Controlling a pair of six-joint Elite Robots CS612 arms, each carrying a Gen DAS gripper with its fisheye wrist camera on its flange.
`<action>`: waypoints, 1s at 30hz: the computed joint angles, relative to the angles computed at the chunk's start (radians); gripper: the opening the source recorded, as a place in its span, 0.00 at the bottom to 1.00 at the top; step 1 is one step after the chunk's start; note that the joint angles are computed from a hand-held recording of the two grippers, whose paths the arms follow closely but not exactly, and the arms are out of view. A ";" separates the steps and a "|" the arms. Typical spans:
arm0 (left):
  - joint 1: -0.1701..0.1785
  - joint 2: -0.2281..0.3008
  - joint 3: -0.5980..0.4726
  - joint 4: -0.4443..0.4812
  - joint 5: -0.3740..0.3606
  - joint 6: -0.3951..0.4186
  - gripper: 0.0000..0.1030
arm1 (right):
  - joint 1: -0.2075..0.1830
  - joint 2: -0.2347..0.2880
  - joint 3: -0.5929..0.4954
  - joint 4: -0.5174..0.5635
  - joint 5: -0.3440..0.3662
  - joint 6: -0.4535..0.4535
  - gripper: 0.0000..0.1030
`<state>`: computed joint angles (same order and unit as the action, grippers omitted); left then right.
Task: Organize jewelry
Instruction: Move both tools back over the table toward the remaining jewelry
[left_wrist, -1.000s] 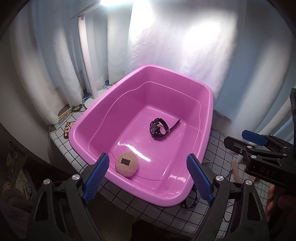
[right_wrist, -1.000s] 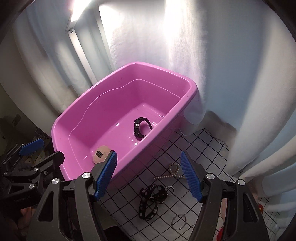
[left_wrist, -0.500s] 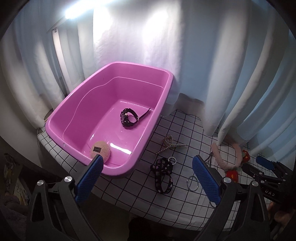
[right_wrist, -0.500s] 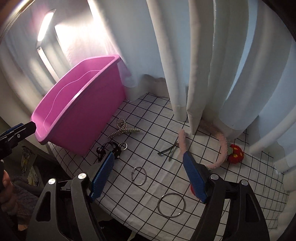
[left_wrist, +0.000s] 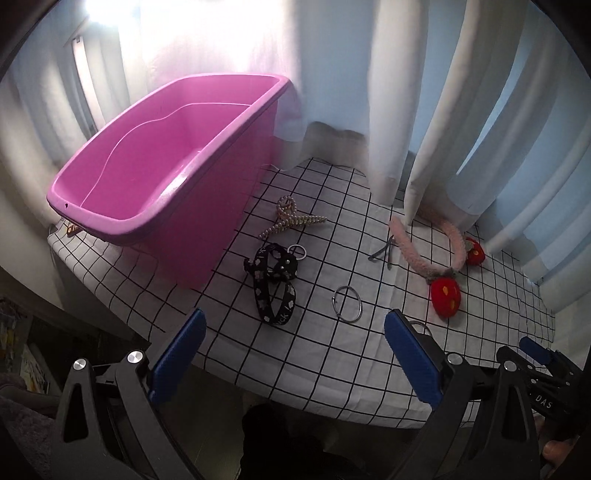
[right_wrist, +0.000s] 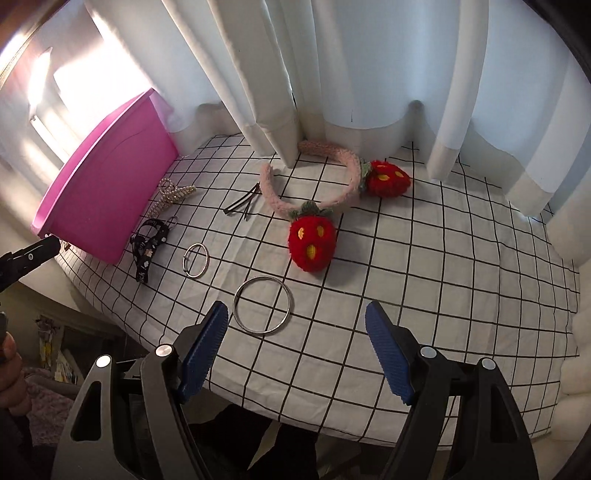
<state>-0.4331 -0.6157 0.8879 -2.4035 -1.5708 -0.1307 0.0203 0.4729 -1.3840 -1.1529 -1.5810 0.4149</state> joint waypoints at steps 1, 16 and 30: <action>-0.002 -0.004 0.012 0.001 0.005 -0.006 0.93 | 0.000 0.007 -0.010 0.001 0.006 -0.004 0.71; -0.001 0.023 0.032 0.056 0.041 0.029 0.93 | 0.022 0.065 -0.046 -0.005 0.041 0.054 0.71; 0.021 0.164 -0.160 0.116 -0.011 0.118 0.93 | 0.058 0.055 0.073 -0.083 -0.047 0.137 0.71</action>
